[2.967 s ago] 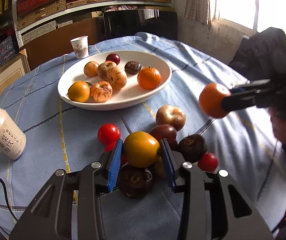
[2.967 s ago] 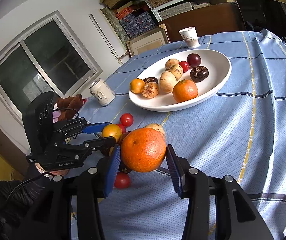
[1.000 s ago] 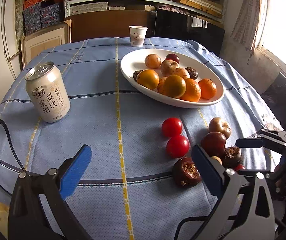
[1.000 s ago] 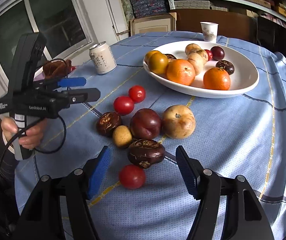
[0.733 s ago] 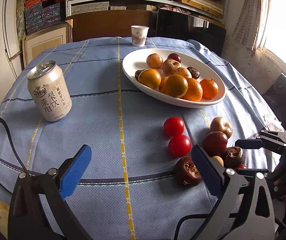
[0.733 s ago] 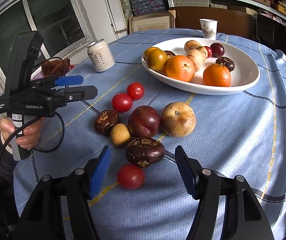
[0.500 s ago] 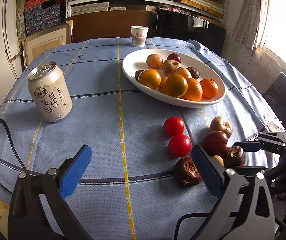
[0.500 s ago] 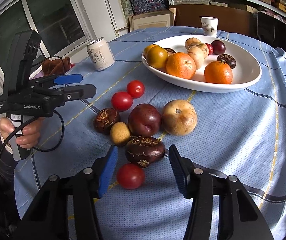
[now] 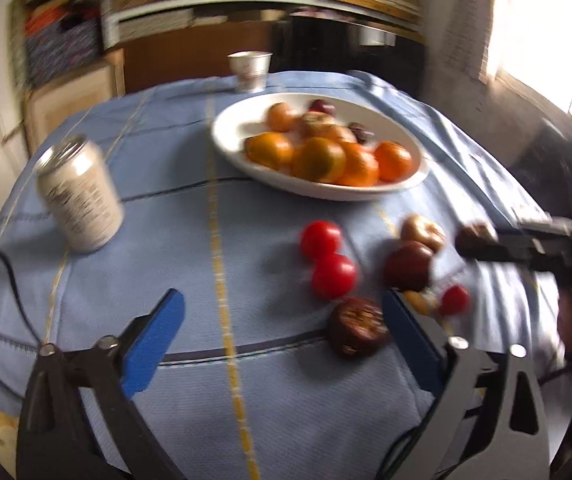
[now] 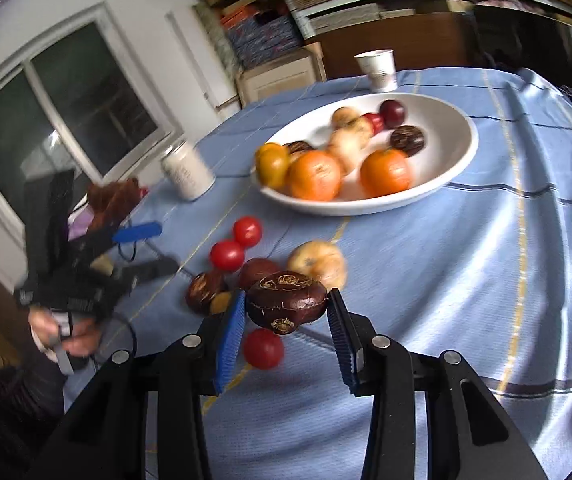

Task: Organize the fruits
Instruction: 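Grasp another dark brown carved fruit with the left tool while the right tool holds its fruit, then carry both carved fruits over the white plate and open both tools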

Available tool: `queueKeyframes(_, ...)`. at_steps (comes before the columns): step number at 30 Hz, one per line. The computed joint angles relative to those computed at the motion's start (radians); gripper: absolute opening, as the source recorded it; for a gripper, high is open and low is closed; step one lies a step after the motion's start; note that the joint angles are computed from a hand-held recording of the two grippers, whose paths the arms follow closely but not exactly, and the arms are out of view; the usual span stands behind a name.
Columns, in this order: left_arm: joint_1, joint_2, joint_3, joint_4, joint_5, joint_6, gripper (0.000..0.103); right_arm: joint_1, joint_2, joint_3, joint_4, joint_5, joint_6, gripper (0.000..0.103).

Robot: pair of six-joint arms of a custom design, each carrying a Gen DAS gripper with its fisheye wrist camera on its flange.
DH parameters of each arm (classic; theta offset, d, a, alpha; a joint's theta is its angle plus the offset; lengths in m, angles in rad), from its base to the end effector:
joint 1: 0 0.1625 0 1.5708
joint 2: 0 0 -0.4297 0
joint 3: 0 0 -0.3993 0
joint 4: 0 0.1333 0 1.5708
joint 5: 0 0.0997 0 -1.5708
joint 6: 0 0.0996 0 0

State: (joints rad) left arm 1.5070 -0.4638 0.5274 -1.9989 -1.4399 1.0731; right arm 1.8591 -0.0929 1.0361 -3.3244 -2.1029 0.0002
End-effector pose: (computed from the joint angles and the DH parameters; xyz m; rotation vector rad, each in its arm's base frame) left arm 0.0879 -0.9186 0.2726 1.4942 2.4027 -0.3668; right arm 0.3049 -0.7369 -0.1078 0.0697 -2.5156 1.1589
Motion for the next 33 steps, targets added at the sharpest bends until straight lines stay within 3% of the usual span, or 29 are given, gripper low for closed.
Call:
queueKeyframes(1, -0.001, -0.008, 0.011, 0.024, -0.006, 0.024, 0.064, 0.0, 0.0, 0.001, -0.007, -0.008, 0.007, 0.042)
queueKeyframes(4, -0.001, -0.007, -0.004, 0.119, -0.007, 0.064, 0.053, -0.005, -0.006, 0.011, -0.018, -0.005, 0.024, 0.042)
queueKeyframes(10, -0.004, -0.036, 0.058, 0.133, 0.002, 0.112, 0.052, -0.004, -0.011, 0.024, -0.024, -0.001, 0.01, 0.042)
queueKeyframes(15, -0.009, -0.036, 0.085, 0.124, 0.054, 0.12, 0.052, 0.0, -0.008, 0.018, -0.013, -0.013, 0.005, 0.042)
queueKeyframes(21, -0.009, -0.019, 0.058, 0.139, 0.071, 0.11, 0.05, 0.002, -0.007, 0.017, -0.009, 0.0, 0.004, 0.042)
queueKeyframes(24, -0.009, -0.004, 0.033, 0.155, 0.078, 0.102, 0.043, 0.003, -0.005, 0.016, -0.011, -0.002, 0.004, 0.042)
queueKeyframes(33, -0.009, 0.0, 0.024, 0.159, 0.077, 0.097, 0.042, 0.003, -0.01, 0.024, -0.016, 0.006, -0.004, 0.042)
